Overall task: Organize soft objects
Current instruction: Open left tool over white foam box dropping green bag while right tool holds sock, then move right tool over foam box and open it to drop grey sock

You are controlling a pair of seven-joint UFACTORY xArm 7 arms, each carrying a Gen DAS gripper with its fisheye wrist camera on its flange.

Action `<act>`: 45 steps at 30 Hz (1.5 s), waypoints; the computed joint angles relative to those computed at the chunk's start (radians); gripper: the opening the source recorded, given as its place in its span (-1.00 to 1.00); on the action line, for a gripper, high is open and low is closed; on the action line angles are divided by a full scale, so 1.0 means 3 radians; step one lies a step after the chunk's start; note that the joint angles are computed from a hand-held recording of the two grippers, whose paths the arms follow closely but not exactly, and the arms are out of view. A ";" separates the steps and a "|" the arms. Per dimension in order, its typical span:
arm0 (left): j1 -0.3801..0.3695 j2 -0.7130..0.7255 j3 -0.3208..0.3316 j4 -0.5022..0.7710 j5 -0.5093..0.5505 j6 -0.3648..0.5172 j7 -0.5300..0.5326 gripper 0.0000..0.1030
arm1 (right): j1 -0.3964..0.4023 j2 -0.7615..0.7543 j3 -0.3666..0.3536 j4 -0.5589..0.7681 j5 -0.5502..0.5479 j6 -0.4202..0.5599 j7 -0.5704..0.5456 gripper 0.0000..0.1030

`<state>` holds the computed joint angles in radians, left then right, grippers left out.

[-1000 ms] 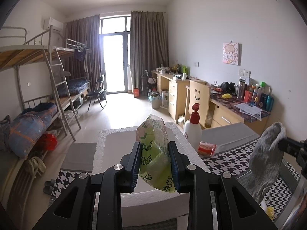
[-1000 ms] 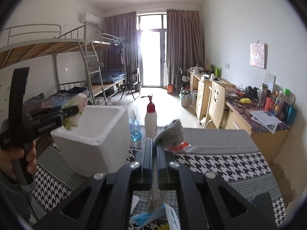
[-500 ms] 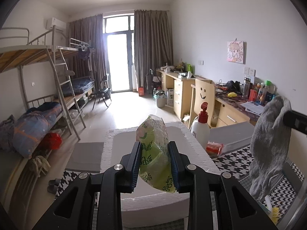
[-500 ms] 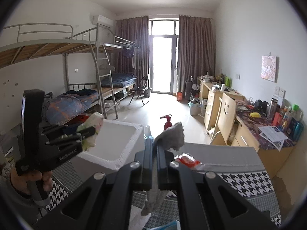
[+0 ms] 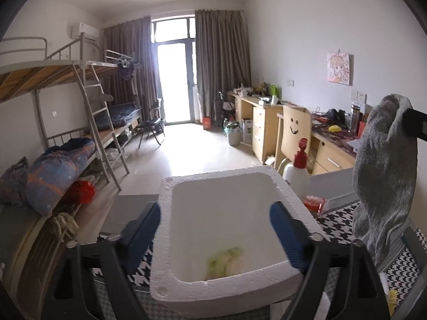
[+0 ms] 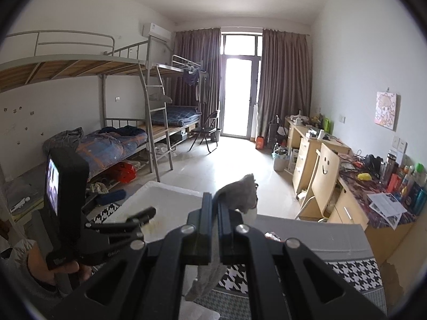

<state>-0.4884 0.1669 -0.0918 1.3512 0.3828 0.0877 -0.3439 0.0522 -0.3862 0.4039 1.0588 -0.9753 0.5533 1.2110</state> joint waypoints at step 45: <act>0.0427 -0.0382 -0.0118 -0.0669 -0.0422 -0.0410 0.0116 0.96 | 0.0755 0.1081 -0.0629 0.0860 0.0288 -0.0048 -0.0748 -0.89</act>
